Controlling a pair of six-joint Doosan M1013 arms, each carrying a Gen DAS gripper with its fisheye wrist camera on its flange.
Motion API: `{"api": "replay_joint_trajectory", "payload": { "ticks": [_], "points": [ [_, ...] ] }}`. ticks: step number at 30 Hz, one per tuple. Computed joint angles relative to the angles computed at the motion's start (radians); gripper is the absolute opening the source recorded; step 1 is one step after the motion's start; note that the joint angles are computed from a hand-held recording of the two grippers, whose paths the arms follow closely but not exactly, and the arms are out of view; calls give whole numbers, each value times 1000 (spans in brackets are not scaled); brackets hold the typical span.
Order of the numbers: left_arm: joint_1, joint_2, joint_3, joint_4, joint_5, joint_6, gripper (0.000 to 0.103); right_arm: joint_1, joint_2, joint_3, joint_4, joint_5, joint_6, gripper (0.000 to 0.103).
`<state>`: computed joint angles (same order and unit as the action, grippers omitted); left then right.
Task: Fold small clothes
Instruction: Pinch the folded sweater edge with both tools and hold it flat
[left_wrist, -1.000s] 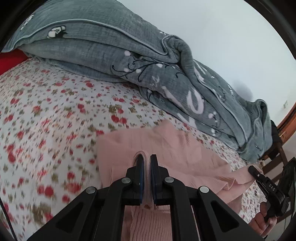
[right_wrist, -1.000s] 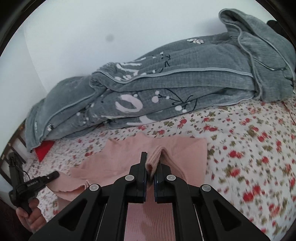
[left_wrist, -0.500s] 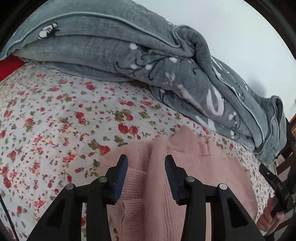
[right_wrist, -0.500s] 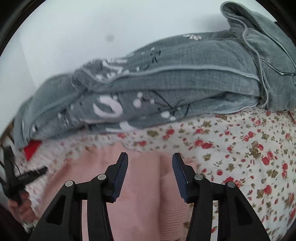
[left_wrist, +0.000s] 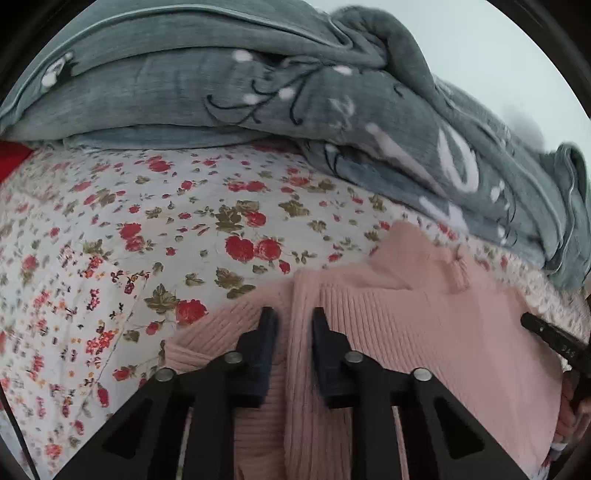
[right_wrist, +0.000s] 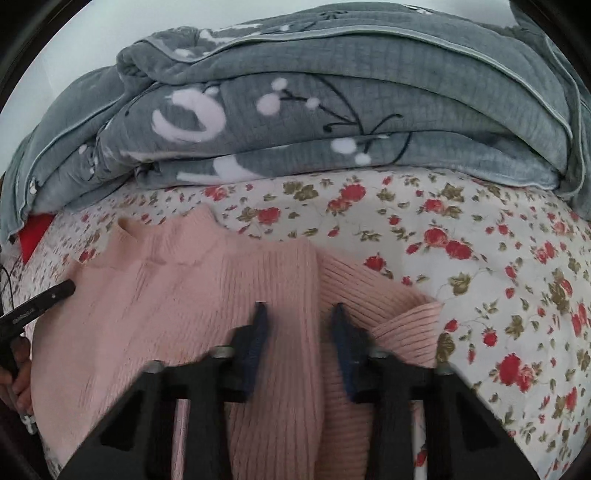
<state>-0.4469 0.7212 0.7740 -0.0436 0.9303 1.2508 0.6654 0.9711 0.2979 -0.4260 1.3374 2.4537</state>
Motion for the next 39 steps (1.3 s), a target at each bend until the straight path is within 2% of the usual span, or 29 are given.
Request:
{"api": "replay_joint_trajectory", "payload": {
  "ticks": [1, 2, 4, 5, 6, 9, 12, 17, 22, 26, 39],
  "points": [
    [5, -8, 18, -23, -31, 6, 13, 2, -27, 54, -17, -51, 19, 6],
    [15, -26, 58, -78, -92, 25, 12, 6, -57, 114, -49, -106, 57, 5],
    [45, -71, 159, -280, -252, 131, 10, 6, -106, 213, -83, -190, 130, 5],
    [54, -79, 183, -341, -292, 162, 7, 3, -115, 231, -73, -204, 144, 5],
    [63, -76, 186, -389, -299, 175, 7, 1, -111, 229, -69, -187, 162, 5],
    [68, -37, 122, -380, -194, 128, 7, -3, -109, 231, -59, -176, 178, 5],
    [68, -38, 127, -392, -204, 137, 7, 8, -83, 184, -98, -111, 164, 5],
    [69, -35, 122, -387, -187, 132, 10, 24, 20, -12, -149, 71, 63, 6],
    [64, -31, 113, -341, -179, 113, 12, 23, 6, 14, -151, 60, 73, 8],
    [55, -28, 103, -267, -165, 71, 19, 24, 13, 0, -154, 73, 64, 9],
    [52, -21, 91, -241, -149, 63, 23, 23, 23, -18, -149, 81, 55, 14]
  ]
}}
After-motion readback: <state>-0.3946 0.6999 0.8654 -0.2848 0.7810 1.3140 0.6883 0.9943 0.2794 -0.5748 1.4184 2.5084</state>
